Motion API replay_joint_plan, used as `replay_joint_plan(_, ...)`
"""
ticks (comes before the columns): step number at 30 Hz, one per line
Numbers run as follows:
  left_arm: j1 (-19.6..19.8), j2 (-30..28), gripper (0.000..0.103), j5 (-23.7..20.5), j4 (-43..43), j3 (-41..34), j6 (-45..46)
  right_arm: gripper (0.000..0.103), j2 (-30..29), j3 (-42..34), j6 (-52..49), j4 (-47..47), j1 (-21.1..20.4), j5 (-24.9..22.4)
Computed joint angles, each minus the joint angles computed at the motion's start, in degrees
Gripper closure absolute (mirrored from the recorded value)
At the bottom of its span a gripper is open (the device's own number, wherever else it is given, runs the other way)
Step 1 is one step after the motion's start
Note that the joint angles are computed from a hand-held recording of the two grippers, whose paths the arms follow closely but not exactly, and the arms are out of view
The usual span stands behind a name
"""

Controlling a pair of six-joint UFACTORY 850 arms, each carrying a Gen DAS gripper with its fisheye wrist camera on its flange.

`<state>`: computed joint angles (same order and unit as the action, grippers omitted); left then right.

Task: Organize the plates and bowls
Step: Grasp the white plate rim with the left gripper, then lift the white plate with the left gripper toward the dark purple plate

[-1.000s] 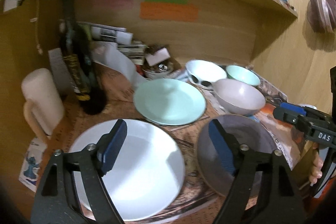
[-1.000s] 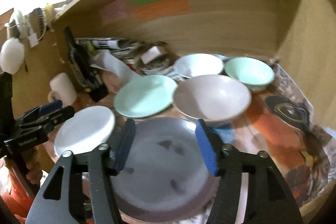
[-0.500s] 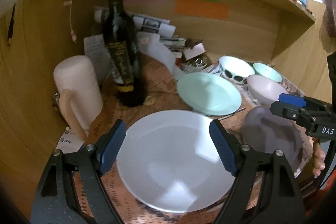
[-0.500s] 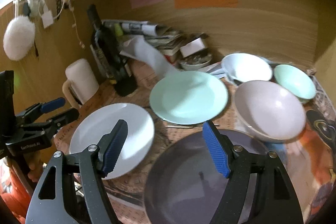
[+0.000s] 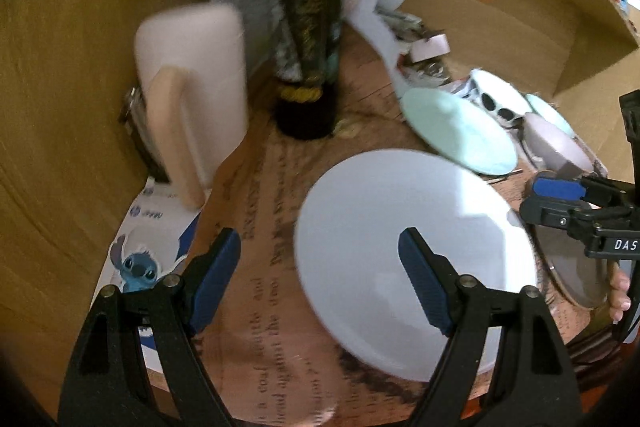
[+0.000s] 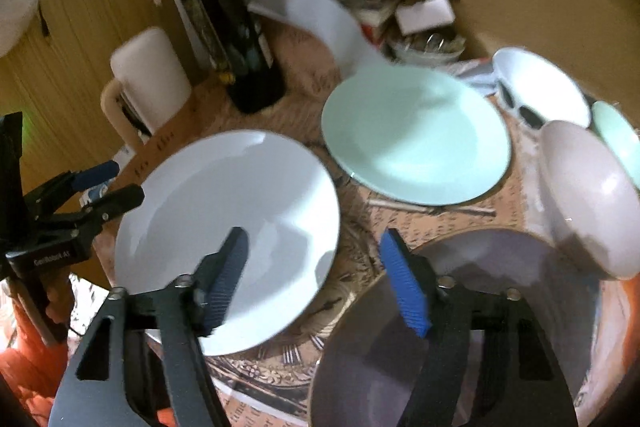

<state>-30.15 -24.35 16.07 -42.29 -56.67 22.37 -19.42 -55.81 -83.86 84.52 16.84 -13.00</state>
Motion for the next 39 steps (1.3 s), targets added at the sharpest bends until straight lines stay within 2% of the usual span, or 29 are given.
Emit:
replay_joint_plan(2, 0.78, -0.41, 0.022, -1.66, 2.88, -0.15, -3.24, 0.05, -1.11, -1.18, 7.59, -7.38, 0.29, -0.05)
replay_joint_plan(6, 1.55, -0.92, 0.032, -3.87, 6.75, -0.3, -7.08, 0.057, -2.67, -3.07, 18.91, -19.34, 0.58, -0.16)
replay_joint_plan(10, 1.78, -1.37, 0.037, -5.39, 13.64, -0.61, -13.27, 0.066, -4.0, -4.5, 25.21, -25.39, 0.36, -1.51)
replay_joint_plan(13, 2.01, -1.94, 0.047, -7.08, 22.81, -1.16, -21.69, 0.073, -4.96, -5.37, 27.34, -27.12, 0.24, -2.53)
replay_joint_plan(15, 2.21, -2.39, 0.056, -7.96, 29.96, -1.55, -28.62, 0.075, -5.28, -5.58, 27.57, -27.25, 0.28, -2.62)
replay_joint_plan(17, 2.4, -2.55, 0.059, -8.25, 37.51, -1.65, -35.88, 0.075, -5.26, -5.51, 27.29, -27.08, 0.38, -2.4)
replay_joint_plan(21, 2.32, -2.58, 0.067, -8.25, 46.81, -1.77, -44.48, 0.075, -5.04, -4.94, 24.79, -25.45, 0.71, -1.07)
replay_joint_plan(23, 2.01, -2.56, 0.067, -8.1, 42.75, -1.69, -40.38, 0.076, -5.01, -4.78, 23.06, -23.66, 0.81, -0.53)
replay_joint_plan(26, 1.93, -2.55, 0.067, -8.41, 40.69, -1.8, -38.88, 0.078, -4.71, -4.24, 19.99, -19.64, 0.63, -0.38)
replay_joint_plan(33, 0.62, -2.12, 0.067, -8.07, 16.18, -1.82, -14.97, 0.079, -4.23, -3.85, 19.93, -17.85, 0.33, -0.77)
replay_joint_plan(39, 0.27, -2.05, 0.067, -7.94, 14.13, -2.35, -12.91, 0.08, -2.78, -2.49, 13.51, -10.32, -0.15, -0.14)
